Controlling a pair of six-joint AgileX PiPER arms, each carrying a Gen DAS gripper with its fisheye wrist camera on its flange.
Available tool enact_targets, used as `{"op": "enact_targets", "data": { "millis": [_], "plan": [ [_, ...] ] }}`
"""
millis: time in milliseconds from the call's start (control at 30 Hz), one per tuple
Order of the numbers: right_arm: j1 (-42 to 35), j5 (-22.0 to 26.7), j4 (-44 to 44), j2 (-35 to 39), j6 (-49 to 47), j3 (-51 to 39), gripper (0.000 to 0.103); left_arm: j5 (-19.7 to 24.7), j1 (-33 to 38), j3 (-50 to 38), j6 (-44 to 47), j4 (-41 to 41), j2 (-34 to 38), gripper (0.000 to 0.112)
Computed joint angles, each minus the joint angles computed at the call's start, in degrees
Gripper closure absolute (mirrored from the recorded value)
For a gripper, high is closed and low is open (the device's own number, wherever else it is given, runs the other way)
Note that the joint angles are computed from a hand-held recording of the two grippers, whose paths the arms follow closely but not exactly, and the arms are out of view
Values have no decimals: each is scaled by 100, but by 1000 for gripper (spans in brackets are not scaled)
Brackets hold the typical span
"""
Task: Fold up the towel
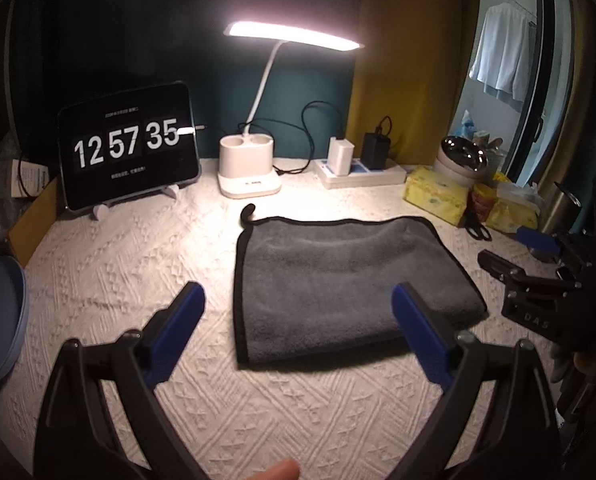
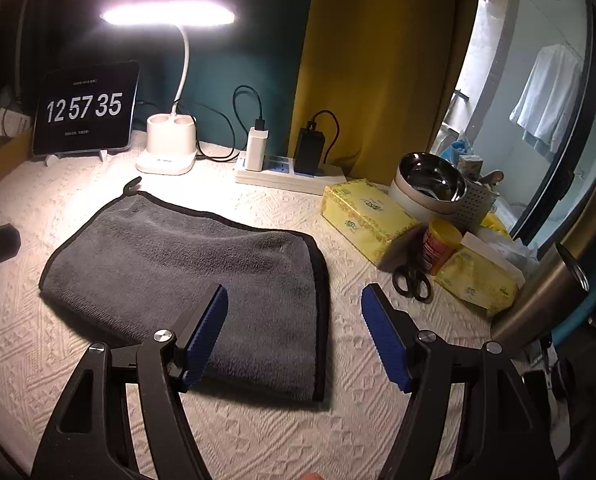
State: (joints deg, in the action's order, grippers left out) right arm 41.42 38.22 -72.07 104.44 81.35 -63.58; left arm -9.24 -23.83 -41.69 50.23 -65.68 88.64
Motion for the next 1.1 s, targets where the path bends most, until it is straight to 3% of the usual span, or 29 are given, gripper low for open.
{"op": "enact_targets", "data": {
  "millis": [333,433,700,1100],
  "plan": [
    [568,293,-165,-576,590,695,31,-362,-478,852,-130,-240,-822,17],
    [796,328,-271,-747,776,904,31,-593,-655,1219,-667,105,-1241,17],
    [1482,723,-340,-1265,1167,1330,31,-1316,-1488,1797,463,-1435,-2261,17],
    [2770,1899,-144,-2130,1442,1770,31,-3766,-4114,2106,1506,-3351,-3431,17]
  ]
}}
